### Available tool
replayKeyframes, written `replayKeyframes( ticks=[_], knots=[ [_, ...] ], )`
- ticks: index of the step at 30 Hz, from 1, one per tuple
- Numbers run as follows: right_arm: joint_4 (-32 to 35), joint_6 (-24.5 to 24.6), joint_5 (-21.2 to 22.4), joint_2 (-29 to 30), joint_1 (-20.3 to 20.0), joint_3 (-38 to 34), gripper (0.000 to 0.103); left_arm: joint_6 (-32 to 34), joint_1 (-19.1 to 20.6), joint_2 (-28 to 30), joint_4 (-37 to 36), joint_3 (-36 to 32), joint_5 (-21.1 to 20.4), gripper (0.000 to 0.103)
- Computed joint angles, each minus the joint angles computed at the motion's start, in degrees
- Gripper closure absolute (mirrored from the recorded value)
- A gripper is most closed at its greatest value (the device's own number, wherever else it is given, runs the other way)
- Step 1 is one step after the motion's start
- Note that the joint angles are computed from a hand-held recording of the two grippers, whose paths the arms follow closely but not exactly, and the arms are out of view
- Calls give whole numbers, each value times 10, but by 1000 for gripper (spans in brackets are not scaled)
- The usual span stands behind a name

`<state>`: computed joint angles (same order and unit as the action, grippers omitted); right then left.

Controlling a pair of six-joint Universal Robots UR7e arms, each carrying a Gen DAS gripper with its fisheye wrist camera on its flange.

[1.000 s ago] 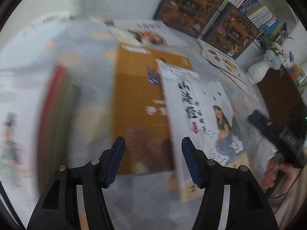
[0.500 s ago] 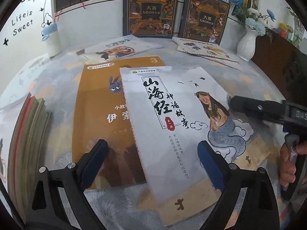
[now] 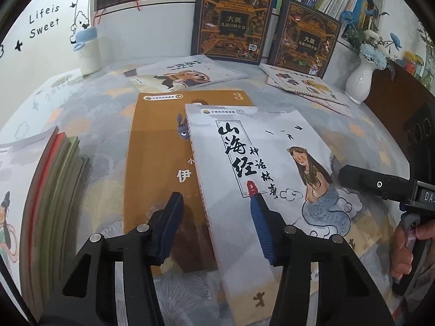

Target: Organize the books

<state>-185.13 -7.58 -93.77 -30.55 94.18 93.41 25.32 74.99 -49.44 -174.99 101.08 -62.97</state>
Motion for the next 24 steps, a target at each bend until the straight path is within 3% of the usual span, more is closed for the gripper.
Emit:
replayKeyframes(
  ticks=[3, 5, 8, 13, 17, 21, 24],
  knots=[
    [36, -1, -12, -1, 11, -8, 33, -2, 2, -12, 37, 0, -20, 54],
    [60, -4, -42, 1, 25, -17, 33, 15, -4, -16, 57, 2, 2, 54],
    [81, -18, -77, 0, 43, -13, 33, -15, 5, -42, 116, 3, -20, 54],
    [98, 6, -8, -39, 39, 66, 33, -83, 26, -113, 215, 45, -63, 55],
    [103, 29, 52, -64, 31, 124, 33, -60, 28, -163, 218, 103, -66, 55],
    [62, 20, 76, -67, 17, 152, 37, -51, 33, -162, 239, 89, -63, 61],
    [57, 10, 79, -59, 17, 146, 38, -75, 45, -148, 248, 61, -91, 65]
  ],
)
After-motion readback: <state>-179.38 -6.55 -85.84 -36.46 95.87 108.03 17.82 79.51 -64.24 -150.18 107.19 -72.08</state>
